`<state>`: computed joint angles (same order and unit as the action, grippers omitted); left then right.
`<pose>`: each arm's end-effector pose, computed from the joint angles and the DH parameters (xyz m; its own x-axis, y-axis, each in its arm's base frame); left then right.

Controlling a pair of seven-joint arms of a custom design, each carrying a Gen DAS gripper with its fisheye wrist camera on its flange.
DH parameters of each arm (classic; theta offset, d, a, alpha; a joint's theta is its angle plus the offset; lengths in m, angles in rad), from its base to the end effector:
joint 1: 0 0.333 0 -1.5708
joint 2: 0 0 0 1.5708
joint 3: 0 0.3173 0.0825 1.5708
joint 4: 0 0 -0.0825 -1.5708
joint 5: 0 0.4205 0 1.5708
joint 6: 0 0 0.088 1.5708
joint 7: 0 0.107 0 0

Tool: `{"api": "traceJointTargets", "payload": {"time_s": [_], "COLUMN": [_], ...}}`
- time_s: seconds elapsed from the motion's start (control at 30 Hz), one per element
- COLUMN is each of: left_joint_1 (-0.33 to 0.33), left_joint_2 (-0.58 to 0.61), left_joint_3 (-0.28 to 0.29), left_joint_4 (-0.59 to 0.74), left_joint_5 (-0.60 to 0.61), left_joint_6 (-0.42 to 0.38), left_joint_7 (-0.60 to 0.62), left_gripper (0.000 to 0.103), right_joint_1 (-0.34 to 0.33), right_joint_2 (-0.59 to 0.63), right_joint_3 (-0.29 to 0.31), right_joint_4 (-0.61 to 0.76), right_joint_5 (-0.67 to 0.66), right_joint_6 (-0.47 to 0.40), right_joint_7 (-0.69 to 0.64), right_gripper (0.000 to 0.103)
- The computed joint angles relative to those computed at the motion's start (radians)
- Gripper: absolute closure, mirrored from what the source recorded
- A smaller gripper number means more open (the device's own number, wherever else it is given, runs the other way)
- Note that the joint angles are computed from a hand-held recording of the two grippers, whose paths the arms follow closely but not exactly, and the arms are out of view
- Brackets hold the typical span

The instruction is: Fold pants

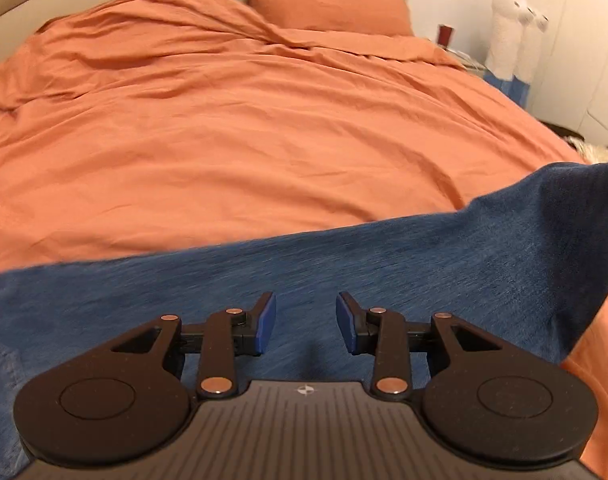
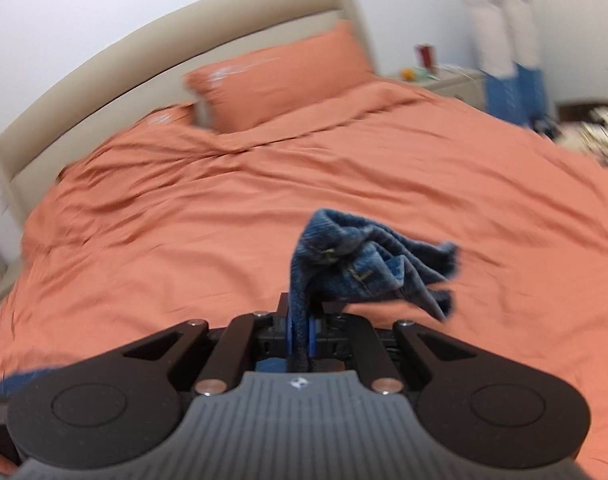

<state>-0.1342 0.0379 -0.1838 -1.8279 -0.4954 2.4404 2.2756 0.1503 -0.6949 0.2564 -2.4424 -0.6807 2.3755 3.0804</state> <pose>0.6203 -0.2033 0.5623 -0.6831 -0.7281 0.0573 -0.5824 0.4957 -0.6442 0.3893 0.1803 0.5950 -0.5423 -0.7879 -0.2919 -0.3752 0.5379 -0.7549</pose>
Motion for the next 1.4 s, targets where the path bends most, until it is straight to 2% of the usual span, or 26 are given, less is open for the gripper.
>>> {"api": "traceJointTargets", "payload": {"time_s": [0.2,0.3,0.4,0.5,0.6,0.67,0.73,0.83,0.9,0.97,1.1,1.17,1.23,1.3,1.33,1.37,1.4], "left_joint_1": [0.062,0.086,0.107,0.124,0.135,0.141,0.148,0.155,0.160,0.165,0.171,0.172,0.175,0.167,0.162,0.158,0.156], "left_joint_2": [-0.067,-0.089,-0.100,-0.098,-0.092,-0.079,-0.063,-0.037,-0.017,-0.005,0.011,0.015,0.007,-0.003,-0.012,-0.023,-0.031], "left_joint_3": [0.056,0.077,0.096,0.106,0.106,0.108,0.107,0.101,0.097,0.093,0.085,0.082,0.081,0.076,0.074,0.072,0.073], "left_joint_4": [0.004,-0.003,-0.015,-0.022,-0.031,-0.022,-0.007,0.019,0.042,0.052,0.055,0.055,0.039,0.022,0.004,-0.016,-0.033], "left_joint_5": [-0.093,-0.126,-0.163,-0.187,-0.189,-0.203,-0.214,-0.226,-0.239,-0.258,-0.273,-0.277,-0.282,-0.252,-0.234,-0.233,-0.245], "left_joint_6": [-0.117,-0.166,-0.217,-0.266,-0.283,-0.306,-0.325,-0.337,-0.353,-0.357,-0.337,-0.325,-0.312,-0.275,-0.243,-0.214,-0.200], "left_joint_7": [0.043,0.060,0.069,0.081,0.084,0.085,0.082,0.065,0.056,0.053,0.031,0.021,0.025,0.013,0.001,-0.002,0.008], "left_gripper": [0.061,0.061,0.061,0.061,0.061,0.061,0.061,0.059,0.057,0.055,0.055,0.055,0.055,0.055,0.055,0.055,0.055], "right_joint_1": [0.032,0.068,0.120,0.182,0.232,0.257,0.279,0.313,0.326,0.320,0.291,0.270,0.252,0.232,0.222,0.214,0.211], "right_joint_2": [0.243,0.360,0.508,0.632,0.703,0.707,0.700,0.680,0.643,0.599,0.523,0.483,0.450,0.438,0.439,0.441,0.443], "right_joint_3": [0.077,0.094,0.112,0.100,0.075,0.052,0.027,-0.010,-0.036,-0.056,-0.059,-0.054,-0.044,-0.031,-0.023,-0.015,-0.012], "right_joint_4": [0.207,0.285,0.381,0.443,0.468,0.450,0.438,0.431,0.397,0.353,0.294,0.268,0.247,0.238,0.240,0.242,0.242], "right_joint_5": [-0.063,-0.110,-0.150,-0.106,-0.055,-0.045,-0.039,-0.007,0.003,0.020,0.037,0.053,0.077,0.085,0.081,0.074,0.073], "right_joint_6": [0.047,0.088,0.080,0.065,0.046,0.084,0.122,0.144,0.188,0.244,0.293,0.284,0.235,0.179,0.142,0.109,0.085], "right_joint_7": [0.043,0.106,0.105,0.051,-0.001,0.001,0.001,-0.041,-0.049,-0.071,-0.062,-0.032,0.010,0.062,0.094,0.135,0.171], "right_gripper": [0.101,0.101,0.101,0.101,0.098,0.085,0.076,0.074,0.070,0.060,0.053,0.048,0.044,0.044,0.050,0.066,0.075]}}
